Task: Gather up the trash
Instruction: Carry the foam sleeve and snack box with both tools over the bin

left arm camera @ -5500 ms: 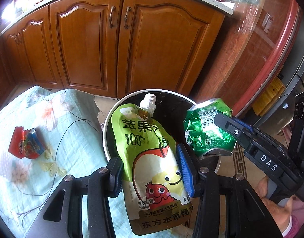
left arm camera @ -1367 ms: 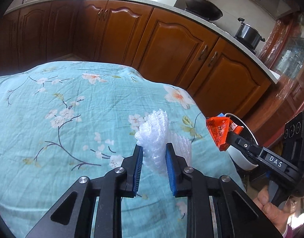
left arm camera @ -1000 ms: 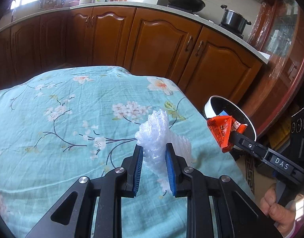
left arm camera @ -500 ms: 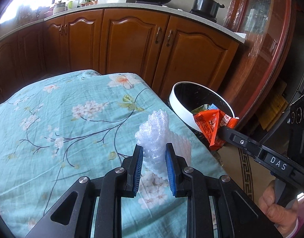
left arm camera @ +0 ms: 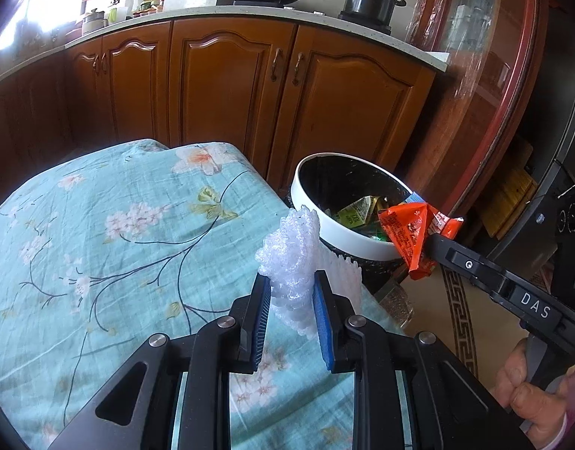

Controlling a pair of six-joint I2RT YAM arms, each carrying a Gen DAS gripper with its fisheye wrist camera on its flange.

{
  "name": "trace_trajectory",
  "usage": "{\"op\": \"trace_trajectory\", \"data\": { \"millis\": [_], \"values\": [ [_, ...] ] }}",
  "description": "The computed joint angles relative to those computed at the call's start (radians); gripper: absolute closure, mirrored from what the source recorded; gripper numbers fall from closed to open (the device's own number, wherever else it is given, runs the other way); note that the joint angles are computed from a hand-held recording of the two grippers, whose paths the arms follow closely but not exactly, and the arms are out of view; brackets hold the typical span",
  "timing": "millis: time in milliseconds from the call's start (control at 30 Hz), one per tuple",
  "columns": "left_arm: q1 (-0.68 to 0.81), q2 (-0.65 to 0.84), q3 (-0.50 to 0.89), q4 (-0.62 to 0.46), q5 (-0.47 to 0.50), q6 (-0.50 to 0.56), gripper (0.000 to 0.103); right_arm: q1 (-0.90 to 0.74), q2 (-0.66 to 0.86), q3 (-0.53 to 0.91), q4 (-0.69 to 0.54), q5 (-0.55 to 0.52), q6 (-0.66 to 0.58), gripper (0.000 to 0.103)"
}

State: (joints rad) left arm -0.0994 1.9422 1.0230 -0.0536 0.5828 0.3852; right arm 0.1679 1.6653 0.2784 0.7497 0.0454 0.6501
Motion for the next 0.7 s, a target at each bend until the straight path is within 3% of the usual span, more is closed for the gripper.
{"op": "trace_trajectory", "data": {
  "millis": [700],
  "values": [
    [-0.188, 0.084, 0.139, 0.047, -0.082, -0.088, 0.081, -0.202, -0.016, 0.031, -0.073, -0.062, -0.104, 0.099]
  ]
}}
